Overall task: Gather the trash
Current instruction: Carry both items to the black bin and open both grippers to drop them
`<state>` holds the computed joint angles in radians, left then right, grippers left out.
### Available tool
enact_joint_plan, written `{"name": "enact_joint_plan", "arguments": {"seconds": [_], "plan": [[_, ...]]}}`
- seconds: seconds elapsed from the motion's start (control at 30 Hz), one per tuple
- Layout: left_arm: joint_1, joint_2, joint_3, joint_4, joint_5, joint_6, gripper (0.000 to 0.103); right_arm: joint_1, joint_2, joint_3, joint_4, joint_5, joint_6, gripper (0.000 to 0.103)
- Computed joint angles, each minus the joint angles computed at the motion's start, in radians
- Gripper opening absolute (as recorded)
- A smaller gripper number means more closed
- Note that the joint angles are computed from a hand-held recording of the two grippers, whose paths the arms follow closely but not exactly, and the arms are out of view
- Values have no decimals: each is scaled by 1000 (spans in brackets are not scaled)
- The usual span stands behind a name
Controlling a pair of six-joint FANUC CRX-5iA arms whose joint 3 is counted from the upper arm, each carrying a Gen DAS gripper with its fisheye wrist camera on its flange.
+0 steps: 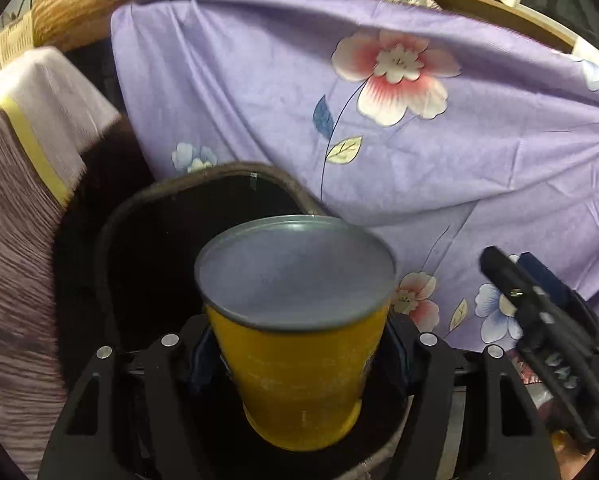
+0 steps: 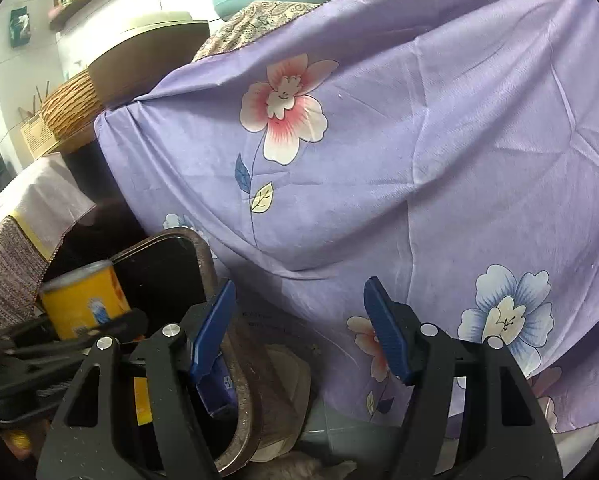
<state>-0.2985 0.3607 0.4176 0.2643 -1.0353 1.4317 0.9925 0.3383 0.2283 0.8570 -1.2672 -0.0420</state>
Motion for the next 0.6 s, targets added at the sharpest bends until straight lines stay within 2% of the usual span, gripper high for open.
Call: {"name": "enact_joint_plan", "arguments": {"seconds": [0.07, 0.1, 0.13, 0.33, 0.6], "plan": [[-2, 10, 10, -11, -14, 11, 73, -1, 0, -2, -2, 2, -3, 67], [0, 13, 12, -8, -18, 14, 82, -1, -1, -5, -3, 3, -4, 67], [3, 9, 5, 0, -14, 14, 85, -1, -2, -8, -5, 7, -6, 67], [22, -42, -55, 65, 40, 10, 87, 2, -1, -8, 0, 24, -8, 67], [30, -146, -106, 51, 116, -6, 90, 10, 10, 23, 12, 32, 9, 67]]}}
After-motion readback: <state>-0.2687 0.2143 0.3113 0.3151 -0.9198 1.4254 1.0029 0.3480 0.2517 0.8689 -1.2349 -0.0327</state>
